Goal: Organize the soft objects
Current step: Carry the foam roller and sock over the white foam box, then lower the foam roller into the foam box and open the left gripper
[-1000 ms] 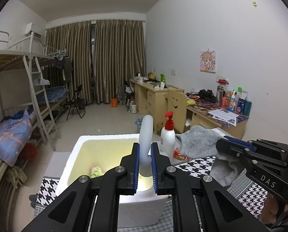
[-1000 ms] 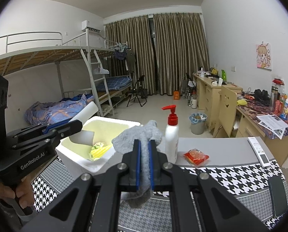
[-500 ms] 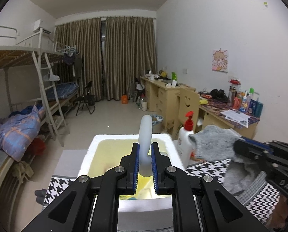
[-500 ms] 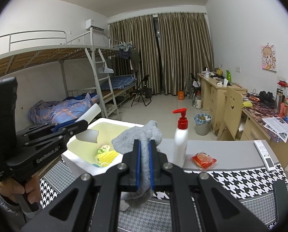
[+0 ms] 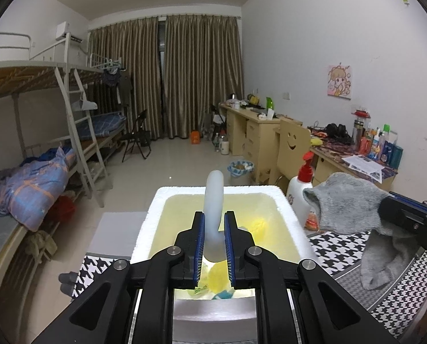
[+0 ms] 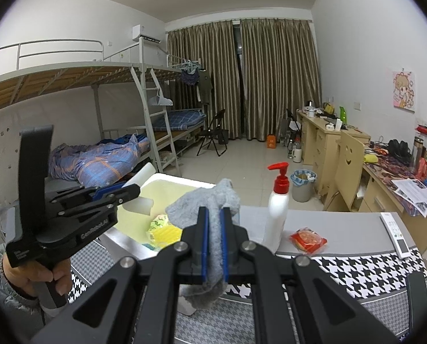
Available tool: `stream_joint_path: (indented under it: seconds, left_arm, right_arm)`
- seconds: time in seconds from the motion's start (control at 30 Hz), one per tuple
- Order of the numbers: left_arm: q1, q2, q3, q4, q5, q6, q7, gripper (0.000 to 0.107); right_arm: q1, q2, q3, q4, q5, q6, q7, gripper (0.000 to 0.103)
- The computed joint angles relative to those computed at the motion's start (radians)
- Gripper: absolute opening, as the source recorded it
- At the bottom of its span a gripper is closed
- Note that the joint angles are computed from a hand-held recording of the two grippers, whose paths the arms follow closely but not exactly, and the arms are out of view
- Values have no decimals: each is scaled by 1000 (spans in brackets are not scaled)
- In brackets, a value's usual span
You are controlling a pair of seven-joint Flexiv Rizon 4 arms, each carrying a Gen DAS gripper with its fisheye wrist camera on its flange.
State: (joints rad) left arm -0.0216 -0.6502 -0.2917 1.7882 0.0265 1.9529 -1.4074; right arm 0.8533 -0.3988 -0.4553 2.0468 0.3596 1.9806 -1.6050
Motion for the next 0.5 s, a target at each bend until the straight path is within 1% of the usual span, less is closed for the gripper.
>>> stream_joint_path:
  seconds: [0.03,0.07,0.13,0.17,0.2,0.23,0.27,0.33,0.43,0.5]
  left_arm:
    - [-1,-1,3,-2,-2,-5,1,20]
    - [6,-2,-3,-3,0,-7,0,23]
    - [-8,-1,17,-3,-11,-3,1,24]
    - [-14,1,27,-1,-14,-2,3,30]
    - [-5,2,18,1,-9,-2,3,36]
    - [4,2,10,4,-6,0,0,51]
    - [7,4,8,9,-7,9,-6,58]
    - [8,8,11,16,0,25,-10,62]
    - [24,18,4,30,13,35,-23,74]
    - [17,24,17,39,13,56,-32,79]
  right_arm:
    - [6,-2,-6,-2,3,-3,0,11]
    - [13,-4,-13,-4,4,-7,0,11]
    - [24,-8,-28,-6,4,-10,1,11]
    - [30,-9,-34,-7,4,-12,3,11]
    - [32,-11,-37,-6,3,-11,5,11]
    - [38,-12,-44,-7,2,-12,6,11]
    - [39,-14,-45,-6,0,-10,8,11]
    - [50,-18,-56,-9,0,-11,8,11]
    - [57,-20,-64,-13,-4,-11,13,11]
    - [58,-22,-63,-17,-8,-11,15,11]
